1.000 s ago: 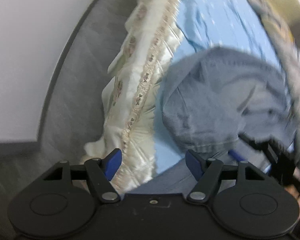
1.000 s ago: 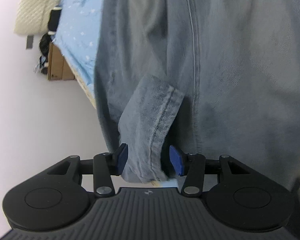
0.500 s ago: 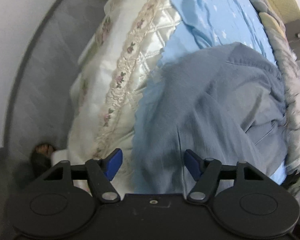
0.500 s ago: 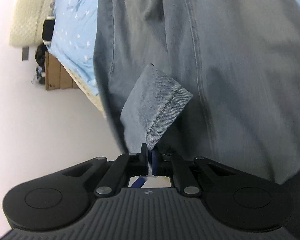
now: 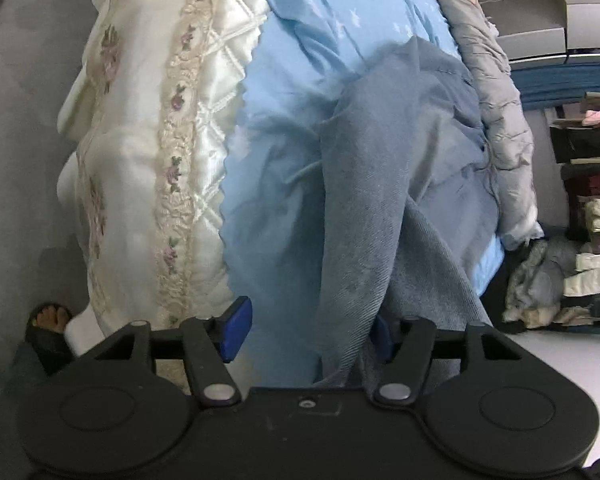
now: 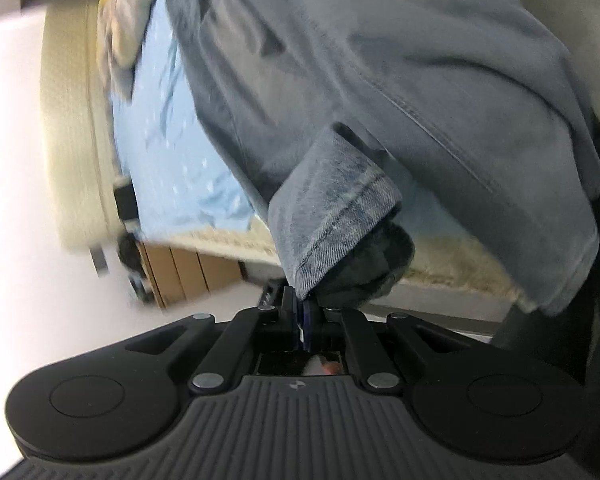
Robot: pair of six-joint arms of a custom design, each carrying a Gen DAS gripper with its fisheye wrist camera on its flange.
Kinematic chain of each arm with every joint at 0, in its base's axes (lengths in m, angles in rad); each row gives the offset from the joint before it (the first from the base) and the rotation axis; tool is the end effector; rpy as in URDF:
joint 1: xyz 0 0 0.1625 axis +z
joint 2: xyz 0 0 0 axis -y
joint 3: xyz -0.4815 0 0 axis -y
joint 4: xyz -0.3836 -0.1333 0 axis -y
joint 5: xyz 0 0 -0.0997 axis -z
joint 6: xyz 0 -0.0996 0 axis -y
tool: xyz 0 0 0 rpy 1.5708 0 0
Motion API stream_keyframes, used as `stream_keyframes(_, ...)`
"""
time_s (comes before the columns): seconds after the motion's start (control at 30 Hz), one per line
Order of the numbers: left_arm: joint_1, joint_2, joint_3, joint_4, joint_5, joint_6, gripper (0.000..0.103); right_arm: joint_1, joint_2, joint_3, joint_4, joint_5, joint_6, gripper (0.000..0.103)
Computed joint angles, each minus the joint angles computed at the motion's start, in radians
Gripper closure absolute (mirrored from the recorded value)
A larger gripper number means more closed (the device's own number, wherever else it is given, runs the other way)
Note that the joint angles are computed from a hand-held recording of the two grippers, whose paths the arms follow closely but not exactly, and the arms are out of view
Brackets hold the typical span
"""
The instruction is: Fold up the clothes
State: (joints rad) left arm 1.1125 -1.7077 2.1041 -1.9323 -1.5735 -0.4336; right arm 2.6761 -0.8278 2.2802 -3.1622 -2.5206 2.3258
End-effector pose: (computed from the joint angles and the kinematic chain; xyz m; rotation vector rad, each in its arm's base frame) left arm -0.0507 -0.4035 0.3884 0.0386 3.1283 0.0511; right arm 0.4504 -0.1677 0.0926 1.5556 2.0632 -1.2879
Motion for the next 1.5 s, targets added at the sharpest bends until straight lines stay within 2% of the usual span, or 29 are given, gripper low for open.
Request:
stream_keyframes(0.1,0.053,0.003,-0.02,0.014,-0.071,0.014,0.045,0.021,0.024,-0.046,0.081,-0.071,0.112,0.1)
stream_keyframes(0.13,0.067,0.0,-0.022,0.019,-0.092,0.018,0.05,0.027,0.026,-0.054,0.111,-0.088,0.141,0.1)
stream_keyframes(0.17,0.077,0.002,-0.023,0.017,-0.112,0.021,0.057,0.028,0.029,-0.061,0.129,-0.1,0.158,0.1)
stream_keyframes(0.2,0.086,0.004,-0.024,0.015,-0.132,0.024,0.074,0.023,0.035,-0.069,0.142,-0.103,0.168,0.1)
stream_keyframes(0.23,0.091,0.008,-0.032,0.024,-0.129,0.029,0.084,0.019,0.041,-0.074,0.156,-0.093,0.181,0.1)
stream_keyframes(0.33,0.095,0.027,-0.065,0.048,-0.107,0.056,0.093,0.022,0.059,-0.079,0.16,-0.038,0.216,0.1)
stream_keyframes(0.47,0.111,0.049,-0.132,0.084,-0.061,0.09,0.093,0.007,0.117,-0.078,0.023,0.059,0.113,0.1)
stream_keyframes(0.63,0.154,0.073,-0.224,0.117,0.013,0.132,0.093,-0.055,0.191,-0.063,-0.147,0.207,-0.006,0.099)
stream_keyframes(0.73,0.17,0.094,-0.263,0.14,0.063,0.16,0.093,-0.137,0.251,-0.046,-0.292,0.383,-0.155,0.092)
stream_keyframes(0.83,0.181,0.108,-0.282,0.163,0.102,0.167,0.093,-0.209,0.275,-0.048,-0.309,0.544,-0.281,0.087)
stream_keyframes(0.9,0.176,0.108,-0.286,0.181,0.127,0.164,0.093,-0.228,0.272,-0.052,-0.299,0.584,-0.331,0.074)
stream_keyframes(0.97,0.162,0.099,-0.284,0.194,0.15,0.161,0.092,-0.229,0.251,-0.053,-0.28,0.588,-0.386,0.063)
stream_keyframes(1.07,0.116,0.072,-0.265,0.208,0.157,0.192,0.084,-0.217,0.177,-0.053,-0.186,0.565,-0.538,0.061)
stream_keyframes(1.17,0.052,0.03,-0.225,0.22,0.168,0.176,0.075,-0.202,0.084,-0.058,-0.011,0.524,-0.736,0.061)
stream_keyframes(1.23,-0.003,-0.004,-0.196,0.23,0.182,0.157,0.067,-0.182,0.02,-0.057,0.11,0.488,-0.825,0.061)
stream_keyframes(1.33,-0.113,-0.067,-0.138,0.248,0.209,0.095,0.06,-0.146,-0.067,-0.034,0.234,0.432,-0.9,0.061)
stream_keyframes(1.5,-0.361,-0.169,-0.031,0.3,0.273,-0.087,0.056,-0.08,-0.226,0.081,0.323,0.371,-0.913,0.061)
